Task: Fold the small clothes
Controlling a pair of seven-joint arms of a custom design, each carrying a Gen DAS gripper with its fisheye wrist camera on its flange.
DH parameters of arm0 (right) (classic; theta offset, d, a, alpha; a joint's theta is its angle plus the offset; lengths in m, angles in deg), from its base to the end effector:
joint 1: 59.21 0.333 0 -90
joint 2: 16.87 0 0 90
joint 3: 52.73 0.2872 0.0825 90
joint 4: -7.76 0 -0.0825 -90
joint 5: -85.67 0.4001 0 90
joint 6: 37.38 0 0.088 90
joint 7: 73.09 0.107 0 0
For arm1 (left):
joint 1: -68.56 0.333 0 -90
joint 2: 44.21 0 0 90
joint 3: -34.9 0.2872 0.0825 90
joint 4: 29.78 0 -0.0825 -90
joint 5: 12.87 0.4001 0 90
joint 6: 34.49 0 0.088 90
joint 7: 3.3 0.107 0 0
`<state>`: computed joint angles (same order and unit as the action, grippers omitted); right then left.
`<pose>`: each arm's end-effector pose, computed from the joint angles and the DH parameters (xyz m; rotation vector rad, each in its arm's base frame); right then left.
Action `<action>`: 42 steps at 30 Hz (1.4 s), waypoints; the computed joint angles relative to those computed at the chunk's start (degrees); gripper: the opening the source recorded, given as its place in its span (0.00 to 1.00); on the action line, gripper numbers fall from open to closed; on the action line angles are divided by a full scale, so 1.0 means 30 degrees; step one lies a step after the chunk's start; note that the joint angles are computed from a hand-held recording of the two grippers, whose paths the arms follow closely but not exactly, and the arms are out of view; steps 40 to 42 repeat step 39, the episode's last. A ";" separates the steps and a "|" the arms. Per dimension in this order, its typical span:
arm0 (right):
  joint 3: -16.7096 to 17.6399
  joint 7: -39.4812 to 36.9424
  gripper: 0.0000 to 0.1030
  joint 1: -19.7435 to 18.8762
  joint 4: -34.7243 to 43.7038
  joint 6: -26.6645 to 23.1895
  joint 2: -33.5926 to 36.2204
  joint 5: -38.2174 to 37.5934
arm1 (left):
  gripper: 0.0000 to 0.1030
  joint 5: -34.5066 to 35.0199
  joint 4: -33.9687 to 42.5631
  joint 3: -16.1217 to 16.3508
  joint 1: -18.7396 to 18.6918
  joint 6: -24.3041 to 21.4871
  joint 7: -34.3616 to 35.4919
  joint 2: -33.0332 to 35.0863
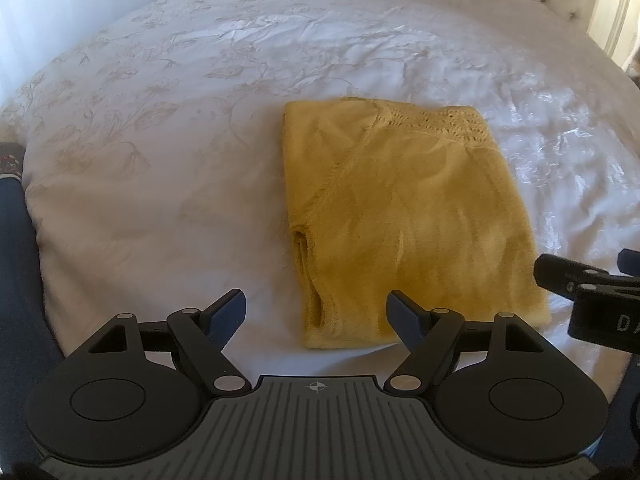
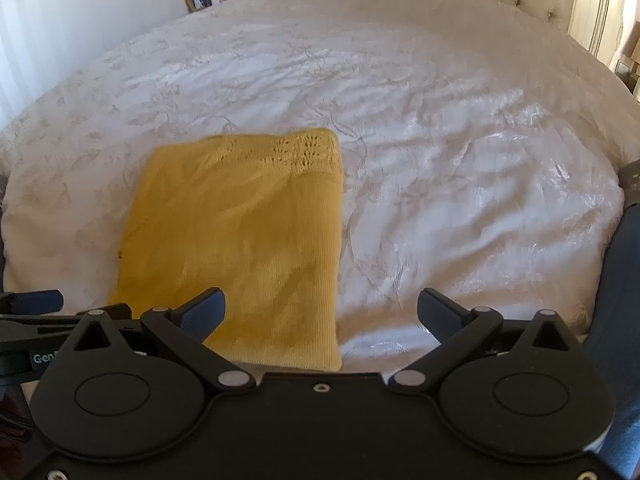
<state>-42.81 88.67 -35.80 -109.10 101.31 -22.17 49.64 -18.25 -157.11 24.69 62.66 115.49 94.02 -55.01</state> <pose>0.4896 0.3215 0.5012 -1.5304 2.0459 -0.6225 0.5327 -0.1551 0.4832 -1.5591 2.2253 -0.6500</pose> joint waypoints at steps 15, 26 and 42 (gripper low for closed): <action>-0.0185 -0.1451 0.99 0.0193 0.0550 -0.0545 0.0508 0.1812 | 0.74 0.0417 -0.0001 -0.0027 0.0050 -0.0120 0.0007 0.0014; -0.0207 -0.1358 0.99 0.0180 0.0553 -0.0460 0.0519 0.1832 | 0.74 0.0577 -0.0020 -0.0071 0.0039 -0.0225 -0.0052 -0.0046; -0.0211 -0.1424 0.99 0.0159 0.0742 -0.0508 0.0559 0.1661 | 0.74 0.0449 0.0050 -0.0055 0.0012 -0.0163 0.0011 -0.0009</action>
